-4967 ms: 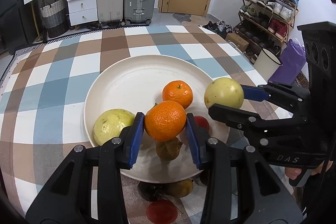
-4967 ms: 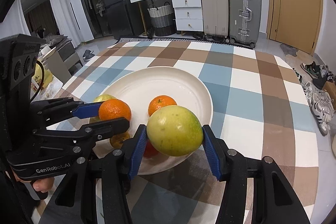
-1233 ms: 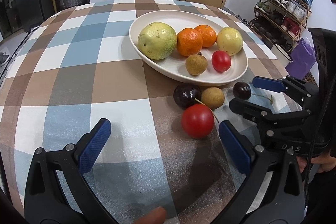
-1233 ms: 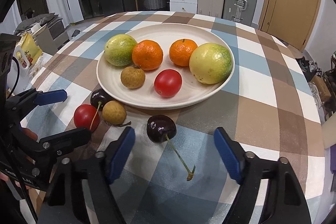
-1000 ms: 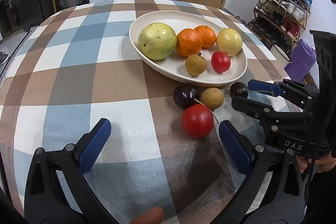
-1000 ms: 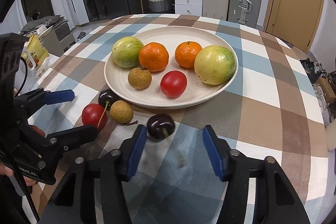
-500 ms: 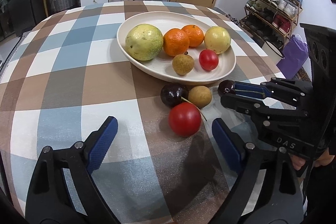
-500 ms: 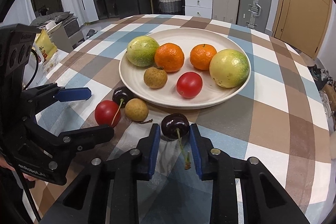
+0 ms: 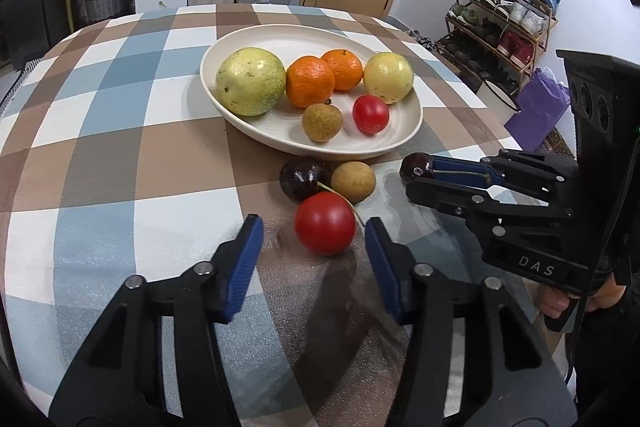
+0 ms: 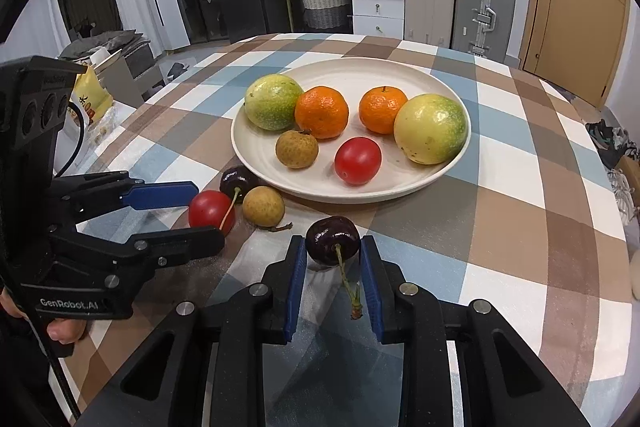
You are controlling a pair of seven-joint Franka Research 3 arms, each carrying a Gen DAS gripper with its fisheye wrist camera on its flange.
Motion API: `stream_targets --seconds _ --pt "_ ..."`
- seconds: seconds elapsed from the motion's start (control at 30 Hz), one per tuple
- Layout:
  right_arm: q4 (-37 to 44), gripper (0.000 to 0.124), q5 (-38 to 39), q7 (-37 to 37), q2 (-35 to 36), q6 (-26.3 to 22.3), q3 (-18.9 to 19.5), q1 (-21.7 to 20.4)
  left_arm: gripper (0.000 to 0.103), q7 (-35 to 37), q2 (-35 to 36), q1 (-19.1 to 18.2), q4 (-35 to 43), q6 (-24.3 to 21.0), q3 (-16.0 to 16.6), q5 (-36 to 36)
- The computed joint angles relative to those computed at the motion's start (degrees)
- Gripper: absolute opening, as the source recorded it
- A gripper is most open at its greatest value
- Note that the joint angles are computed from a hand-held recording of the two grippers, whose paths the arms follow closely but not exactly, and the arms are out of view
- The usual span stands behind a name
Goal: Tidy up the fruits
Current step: 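Grasp the red tomato with the left tool while the right tool holds the cherry, then carry the tomato with the left tool while the right tool carries the cherry over the plate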
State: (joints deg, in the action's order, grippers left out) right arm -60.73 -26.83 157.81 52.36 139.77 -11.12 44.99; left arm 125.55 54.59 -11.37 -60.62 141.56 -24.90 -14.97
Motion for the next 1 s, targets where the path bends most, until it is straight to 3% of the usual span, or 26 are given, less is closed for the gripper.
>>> stream_targets --seconds 0.17,1.0 --pt "-2.48 0.028 -0.85 1.47 -1.55 0.81 -0.56 0.61 0.029 1.71 -1.02 0.52 -1.86 -0.14 -0.68 -0.38" --pt "-9.09 0.028 -5.87 7.06 -6.47 3.97 -1.28 2.19 0.027 5.8 -7.27 4.68 -12.03 6.24 -3.94 -4.8"
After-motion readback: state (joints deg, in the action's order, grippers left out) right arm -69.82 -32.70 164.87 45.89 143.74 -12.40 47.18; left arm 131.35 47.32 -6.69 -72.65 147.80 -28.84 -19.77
